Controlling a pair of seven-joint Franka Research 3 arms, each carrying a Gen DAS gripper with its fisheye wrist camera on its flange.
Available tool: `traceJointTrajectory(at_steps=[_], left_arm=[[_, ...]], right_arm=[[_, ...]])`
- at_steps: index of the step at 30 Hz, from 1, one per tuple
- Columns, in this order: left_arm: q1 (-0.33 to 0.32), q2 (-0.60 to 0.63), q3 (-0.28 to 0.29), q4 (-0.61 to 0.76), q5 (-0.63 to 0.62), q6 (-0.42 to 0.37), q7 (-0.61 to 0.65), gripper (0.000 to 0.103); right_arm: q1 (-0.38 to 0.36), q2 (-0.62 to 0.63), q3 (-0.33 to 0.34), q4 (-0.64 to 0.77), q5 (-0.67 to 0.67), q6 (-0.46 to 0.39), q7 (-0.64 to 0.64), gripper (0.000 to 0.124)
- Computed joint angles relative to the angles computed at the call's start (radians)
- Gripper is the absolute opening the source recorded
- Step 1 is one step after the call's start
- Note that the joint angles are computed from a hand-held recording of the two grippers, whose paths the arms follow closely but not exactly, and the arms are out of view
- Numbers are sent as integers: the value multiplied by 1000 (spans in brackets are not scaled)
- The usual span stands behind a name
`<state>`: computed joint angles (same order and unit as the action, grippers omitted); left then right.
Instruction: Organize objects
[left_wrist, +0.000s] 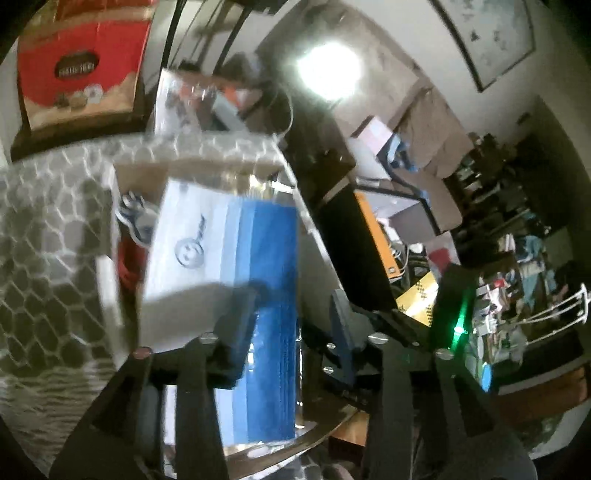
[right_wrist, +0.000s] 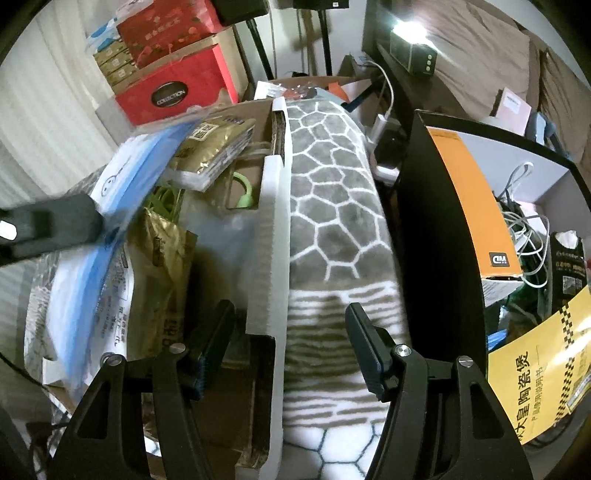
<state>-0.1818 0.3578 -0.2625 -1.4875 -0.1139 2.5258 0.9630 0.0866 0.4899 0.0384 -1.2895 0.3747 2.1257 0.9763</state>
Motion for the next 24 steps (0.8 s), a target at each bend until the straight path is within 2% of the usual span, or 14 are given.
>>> traceJointTrajectory(at_steps=[3, 7, 9, 11, 18, 24], left_arm=[[-1, -66, 27, -67, 51, 16, -16, 49], [-28, -104, 82, -101, 210, -55, -129, 50], [-26, -123, 86, -131, 253, -90, -155, 50], [-21, -128, 82, -151, 265, -114, -169, 50], [-22, -155, 61, -229, 263, -100, -184, 50], [-34, -166, 53, -256, 262, -80, -233, 50]], right_arm=[[-2, 3, 0, 5, 2, -3, -1, 64], [-4, 10, 0, 16, 4, -7, 3, 64], [-7, 4, 1, 13, 10, -7, 8, 64], [-15, -6, 5, 6, 28, -2, 1, 64], [-14, -29, 17, 28, 62, 22, -19, 65], [66, 35, 5, 122, -48, 50, 3, 66]])
